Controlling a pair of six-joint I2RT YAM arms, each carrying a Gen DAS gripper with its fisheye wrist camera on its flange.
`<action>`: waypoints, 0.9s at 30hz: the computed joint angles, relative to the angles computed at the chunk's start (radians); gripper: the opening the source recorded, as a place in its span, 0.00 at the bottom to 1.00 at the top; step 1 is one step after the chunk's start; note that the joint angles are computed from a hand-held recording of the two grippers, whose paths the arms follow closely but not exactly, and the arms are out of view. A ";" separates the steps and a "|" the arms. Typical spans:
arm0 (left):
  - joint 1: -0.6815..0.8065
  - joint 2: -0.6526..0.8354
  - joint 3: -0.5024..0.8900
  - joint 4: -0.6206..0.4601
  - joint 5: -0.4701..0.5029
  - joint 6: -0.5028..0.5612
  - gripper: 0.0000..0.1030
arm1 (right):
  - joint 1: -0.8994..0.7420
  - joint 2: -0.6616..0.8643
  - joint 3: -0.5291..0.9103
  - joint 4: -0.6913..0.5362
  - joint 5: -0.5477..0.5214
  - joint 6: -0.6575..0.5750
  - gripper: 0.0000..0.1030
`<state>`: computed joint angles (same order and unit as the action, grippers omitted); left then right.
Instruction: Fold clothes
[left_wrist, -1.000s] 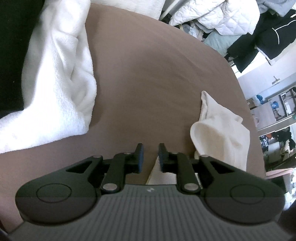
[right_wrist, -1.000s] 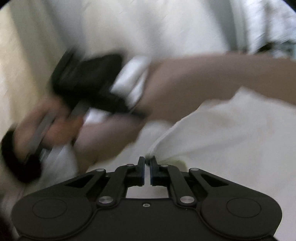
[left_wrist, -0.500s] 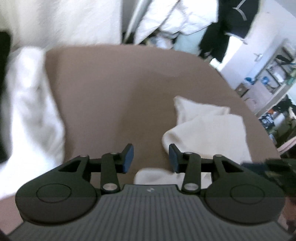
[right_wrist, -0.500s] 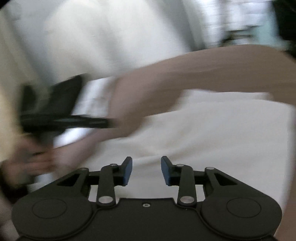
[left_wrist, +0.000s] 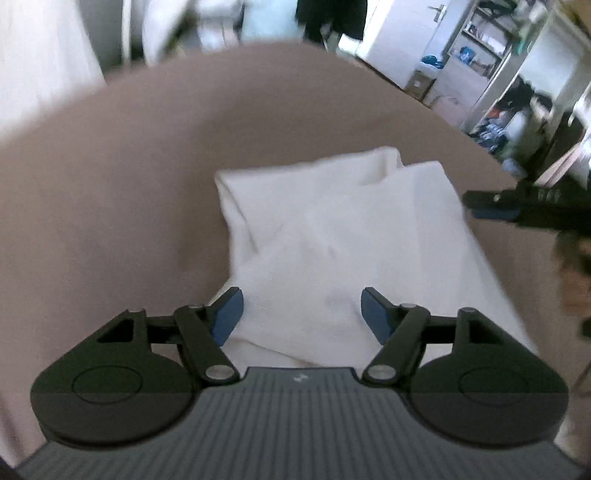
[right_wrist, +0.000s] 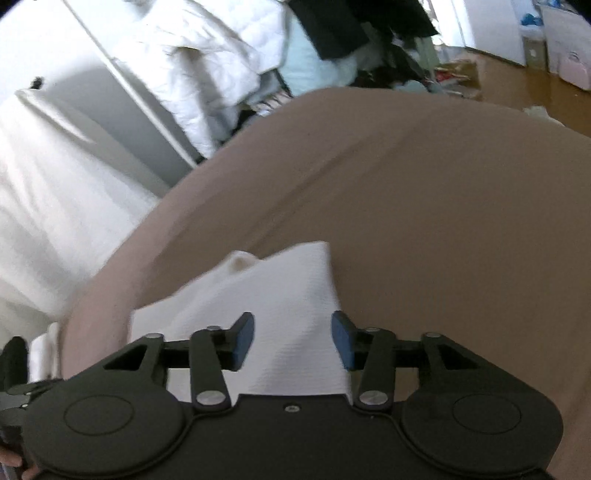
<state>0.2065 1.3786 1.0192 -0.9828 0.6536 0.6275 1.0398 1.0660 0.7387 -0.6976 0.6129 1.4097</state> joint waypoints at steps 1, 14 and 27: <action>0.000 0.010 -0.011 0.021 -0.004 -0.018 0.68 | 0.004 -0.030 -0.032 -0.003 0.002 0.008 0.56; 0.012 -0.067 -0.104 0.332 -0.069 -0.068 0.02 | -0.149 -0.041 -0.138 0.226 -0.178 -0.181 0.62; 0.079 -0.089 -0.150 0.488 0.039 -0.133 0.03 | -0.040 0.133 0.043 0.218 0.217 -0.449 0.03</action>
<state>0.2860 1.2901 0.8687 -0.4951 0.6924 0.4949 0.9998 1.1986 0.7817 -0.4797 0.8298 0.9610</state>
